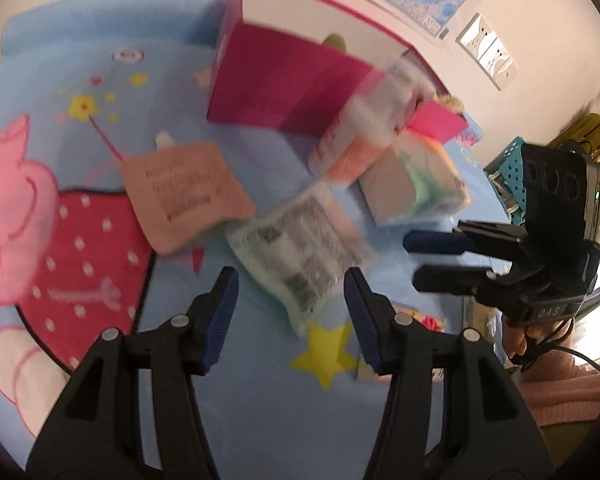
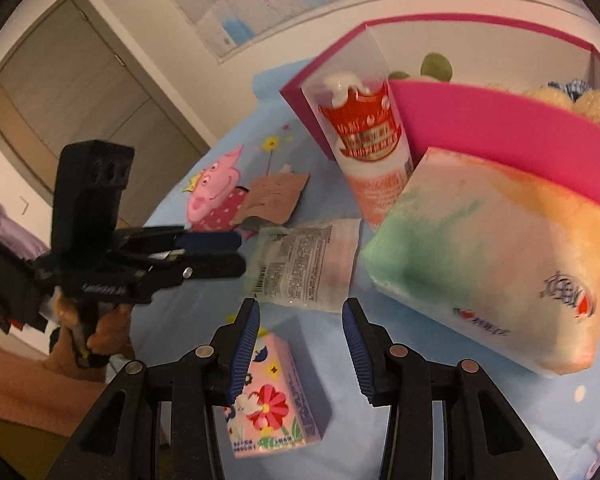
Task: Organize soft objects
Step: 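Reach the right tool to the clear printed packet and grasp it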
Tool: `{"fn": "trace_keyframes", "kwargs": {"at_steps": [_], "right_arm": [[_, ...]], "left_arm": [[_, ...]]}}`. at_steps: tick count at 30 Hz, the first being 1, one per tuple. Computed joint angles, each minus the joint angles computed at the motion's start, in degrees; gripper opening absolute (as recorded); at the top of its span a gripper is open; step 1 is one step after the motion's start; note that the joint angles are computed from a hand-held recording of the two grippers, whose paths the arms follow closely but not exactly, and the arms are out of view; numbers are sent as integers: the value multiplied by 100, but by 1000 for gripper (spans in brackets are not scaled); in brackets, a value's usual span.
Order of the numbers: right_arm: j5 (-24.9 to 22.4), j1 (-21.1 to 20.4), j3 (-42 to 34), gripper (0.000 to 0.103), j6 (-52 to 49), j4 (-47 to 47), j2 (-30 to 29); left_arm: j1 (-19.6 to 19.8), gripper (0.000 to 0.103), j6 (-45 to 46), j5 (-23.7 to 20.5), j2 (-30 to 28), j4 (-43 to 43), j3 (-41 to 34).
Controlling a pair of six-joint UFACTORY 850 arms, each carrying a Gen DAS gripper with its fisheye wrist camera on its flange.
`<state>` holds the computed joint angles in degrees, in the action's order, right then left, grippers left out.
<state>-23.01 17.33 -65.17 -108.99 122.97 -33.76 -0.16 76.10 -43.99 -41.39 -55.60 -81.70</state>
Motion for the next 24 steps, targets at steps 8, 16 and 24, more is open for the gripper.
{"fn": "trace_keyframes", "kwargs": {"at_steps": [8, 16, 24], "right_arm": [[337, 128, -309, 44, -84, 512, -338], [211, 152, -394, 49, 78, 627, -473], [100, 191, -412, 49, 404, 248, -493]], "left_arm": [[-53, 57, 47, -226, -53, 49, 9], [-56, 44, 39, -144, -128, 101, -99], [85, 40, -83, -305, -200, 263, -226]]}}
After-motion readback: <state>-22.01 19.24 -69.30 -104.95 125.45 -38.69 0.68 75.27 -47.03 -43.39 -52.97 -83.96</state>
